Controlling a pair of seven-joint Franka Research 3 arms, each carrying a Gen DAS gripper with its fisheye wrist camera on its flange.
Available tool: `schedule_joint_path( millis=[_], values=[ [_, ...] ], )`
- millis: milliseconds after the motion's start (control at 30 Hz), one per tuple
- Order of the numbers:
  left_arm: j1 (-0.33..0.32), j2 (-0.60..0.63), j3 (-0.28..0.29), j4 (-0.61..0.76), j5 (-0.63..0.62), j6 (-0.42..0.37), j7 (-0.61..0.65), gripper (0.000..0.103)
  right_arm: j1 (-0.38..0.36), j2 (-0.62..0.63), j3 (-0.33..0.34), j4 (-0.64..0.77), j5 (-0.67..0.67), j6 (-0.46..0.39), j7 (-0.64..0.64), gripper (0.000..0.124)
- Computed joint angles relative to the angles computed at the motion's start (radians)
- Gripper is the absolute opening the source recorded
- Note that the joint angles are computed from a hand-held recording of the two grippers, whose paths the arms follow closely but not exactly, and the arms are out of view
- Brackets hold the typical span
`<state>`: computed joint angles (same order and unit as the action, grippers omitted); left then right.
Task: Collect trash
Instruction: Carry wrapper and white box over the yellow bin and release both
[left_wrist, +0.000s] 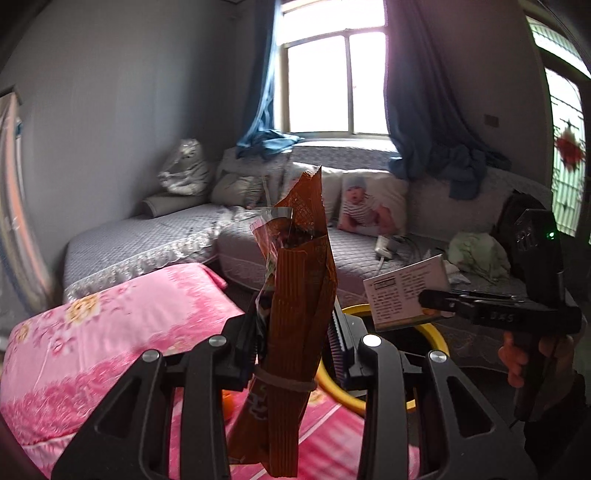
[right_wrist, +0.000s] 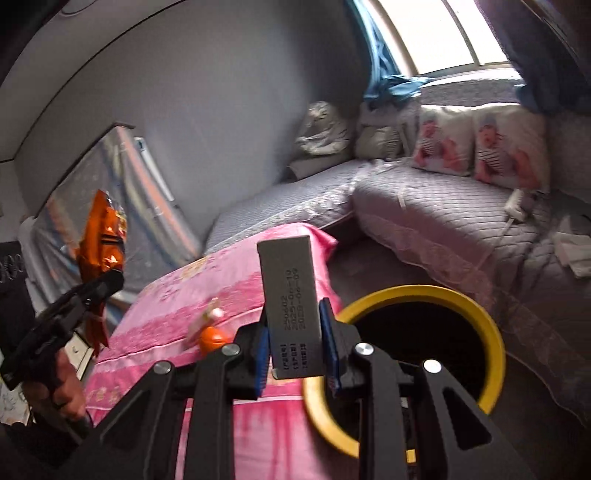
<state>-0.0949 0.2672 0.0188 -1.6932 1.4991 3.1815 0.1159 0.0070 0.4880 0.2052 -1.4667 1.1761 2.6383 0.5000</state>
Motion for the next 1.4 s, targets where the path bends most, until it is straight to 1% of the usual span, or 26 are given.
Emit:
schedule_joint_path(
  millis=[100, 167, 267, 300, 333, 433, 500, 533, 567, 600, 667, 700, 800, 900, 933, 1067, 1100, 1167, 1200, 1233, 1267, 1300, 1333, 1367, 1400],
  values=[
    [-0.006, 0.054, -0.021, 0.052, -0.102, -0.011, 0.126, 0.031, 0.007, 0.018, -0.014, 0.003, -0.013, 0.063, 0.018, 0.023],
    [-0.021, 0.088, -0.025, 0.087, -0.16, -0.017, 0.195, 0.031, 0.002, 0.036, -0.016, 0.015, -0.03, 0.076, 0.039, 0.023],
    [0.002, 0.14, -0.083, 0.127, -0.314, -0.026, 0.372, 0.031, 0.001, 0.059, -0.018, 0.021, -0.061, 0.123, 0.069, 0.023],
    [-0.001, 0.153, -0.088, 0.139, -0.341, -0.031, 0.403, 0.031, 0.003, 0.068, -0.018, 0.024, -0.076, 0.139, 0.084, 0.023],
    [-0.014, 0.168, -0.082, 0.156, -0.355, -0.035, 0.419, 0.031, -0.001, 0.081, -0.02, 0.034, -0.094, 0.138, 0.108, 0.023],
    [-0.065, 0.207, -0.04, 0.202, -0.376, -0.036, 0.439, 0.031, -0.012, 0.107, -0.018, 0.046, -0.133, 0.141, 0.162, 0.023],
    [-0.074, 0.238, -0.045, 0.232, -0.424, -0.042, 0.49, 0.031, -0.012, 0.127, -0.021, 0.061, -0.172, 0.154, 0.203, 0.023],
    [-0.072, 0.254, -0.057, 0.248, -0.455, -0.049, 0.524, 0.031, -0.015, 0.134, -0.02, 0.065, -0.189, 0.151, 0.224, 0.023],
    [-0.078, 0.263, -0.054, 0.257, -0.473, -0.051, 0.542, 0.031, -0.02, 0.143, -0.018, 0.074, -0.205, 0.144, 0.242, 0.023],
    [-0.089, 0.278, -0.046, 0.274, -0.489, -0.056, 0.553, 0.031, -0.024, 0.15, -0.015, 0.079, -0.218, 0.144, 0.254, 0.023],
    [-0.115, 0.299, -0.022, 0.299, -0.514, -0.064, 0.567, 0.031, -0.021, 0.15, -0.015, 0.065, -0.245, 0.172, 0.274, 0.023],
    [-0.116, 0.315, -0.027, 0.316, -0.538, -0.071, 0.59, 0.032, -0.019, 0.156, -0.018, 0.069, -0.262, 0.182, 0.288, 0.023],
    [-0.095, 0.357, -0.076, 0.359, -0.631, -0.105, 0.686, 0.032, -0.017, 0.176, -0.024, 0.082, -0.314, 0.19, 0.335, 0.023],
    [-0.095, 0.393, -0.081, 0.396, -0.697, -0.127, 0.738, 0.032, -0.001, 0.19, -0.046, 0.091, -0.382, 0.201, 0.406, 0.023],
    [-0.1, 0.404, -0.077, 0.407, -0.714, -0.133, 0.751, 0.032, 0.005, 0.199, -0.058, 0.101, -0.408, 0.191, 0.442, 0.023],
    [-0.072, 0.494, -0.137, 0.51, -0.831, -0.2, 0.875, 0.033, 0.005, 0.237, -0.069, 0.142, -0.482, 0.158, 0.527, 0.023],
    [-0.071, 0.519, -0.142, 0.541, -0.855, -0.216, 0.899, 0.033, 0.009, 0.249, -0.075, 0.155, -0.502, 0.152, 0.55, 0.023],
    [-0.063, 0.562, -0.162, 0.59, -0.904, -0.238, 0.953, 0.035, 0.034, 0.283, -0.114, 0.196, -0.564, 0.137, 0.627, 0.024],
    [-0.047, 0.589, -0.191, 0.619, -0.937, -0.252, 0.998, 0.04, 0.047, 0.294, -0.134, 0.206, -0.597, 0.139, 0.663, 0.024],
    [-0.035, 0.605, -0.211, 0.633, -0.966, -0.262, 1.029, 0.055, 0.066, 0.309, -0.164, 0.221, -0.636, 0.137, 0.713, 0.027],
    [-0.034, 0.607, -0.208, 0.632, -0.987, -0.264, 1.033, 0.063, 0.076, 0.317, -0.183, 0.229, -0.664, 0.134, 0.756, 0.03],
    [-0.026, 0.604, -0.208, 0.618, -1.013, -0.252, 1.027, 0.072, 0.073, 0.32, -0.183, 0.23, -0.678, 0.134, 0.778, 0.034],
    [-0.011, 0.597, -0.218, 0.595, -1.038, -0.229, 1.034, 0.077, 0.067, 0.316, -0.178, 0.221, -0.684, 0.145, 0.799, 0.05],
    [-0.003, 0.595, -0.225, 0.584, -1.06, -0.214, 1.041, 0.08, 0.059, 0.31, -0.17, 0.207, -0.688, 0.164, 0.813, 0.071],
    [-0.005, 0.585, -0.208, 0.568, -1.078, -0.198, 1.025, 0.085, 0.053, 0.302, -0.162, 0.186, -0.689, 0.193, 0.825, 0.079]
  ],
)
